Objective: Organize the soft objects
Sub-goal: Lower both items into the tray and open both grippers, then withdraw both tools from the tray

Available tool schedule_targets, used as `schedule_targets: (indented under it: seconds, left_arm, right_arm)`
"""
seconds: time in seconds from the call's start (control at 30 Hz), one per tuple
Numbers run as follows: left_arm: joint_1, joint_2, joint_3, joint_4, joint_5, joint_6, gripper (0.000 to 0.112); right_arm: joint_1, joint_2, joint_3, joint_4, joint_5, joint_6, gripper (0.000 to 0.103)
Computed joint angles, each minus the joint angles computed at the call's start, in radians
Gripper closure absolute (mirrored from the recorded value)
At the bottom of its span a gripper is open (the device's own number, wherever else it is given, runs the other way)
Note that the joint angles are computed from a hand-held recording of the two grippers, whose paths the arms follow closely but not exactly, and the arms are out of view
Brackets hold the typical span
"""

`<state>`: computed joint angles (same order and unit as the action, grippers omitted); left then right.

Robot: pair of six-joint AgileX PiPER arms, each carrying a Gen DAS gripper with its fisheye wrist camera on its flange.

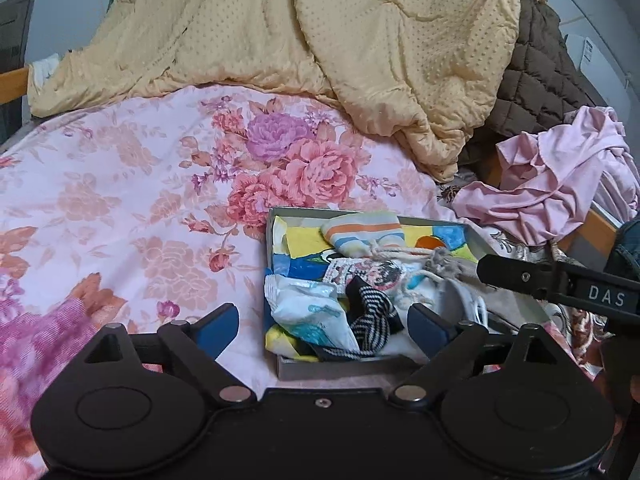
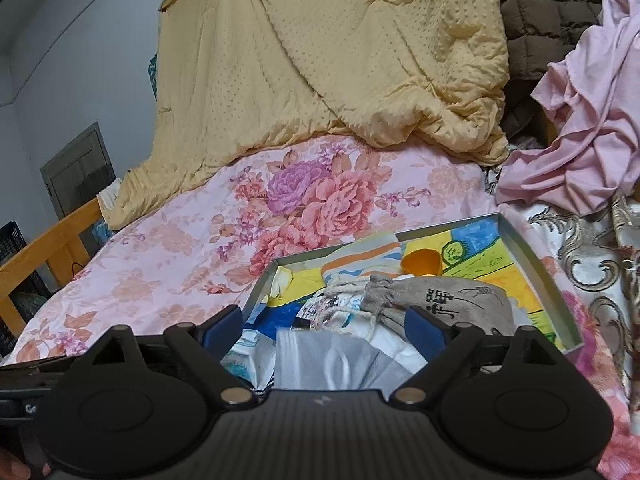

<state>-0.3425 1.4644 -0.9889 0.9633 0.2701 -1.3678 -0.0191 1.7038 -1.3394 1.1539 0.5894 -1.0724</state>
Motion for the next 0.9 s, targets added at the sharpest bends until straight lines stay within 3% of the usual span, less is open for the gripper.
schedule_targets:
  seconds: [0.3,0.5,0.63,0.9]
  left_arm:
    - [-0.195,-0.133,0.111,0.299,0.178,-0.288,0.011]
    - [-0.362,-0.205,0.157,0.319,0.355,-0.336,0.010]
    - [-0.485,-0.272,0.209,0.324,0.488,-0.391,0.010]
    - [-0.799,-0.386,0.278,0.251,0.867,-0.485,0.010]
  right_arm:
    - [-0.052,-0.203,0.235,0.114,-0.056,-0.153,0.003]
    - [-0.082,-0.345,0.371,0.169,-0.059,-0.257,0.001]
    - [-0.089,-0.435,0.442,0.189,-0.065,-0.290,0.001]
    - [-0.096,-0.625,0.571,0.082,-0.051,-0.221,0.000]
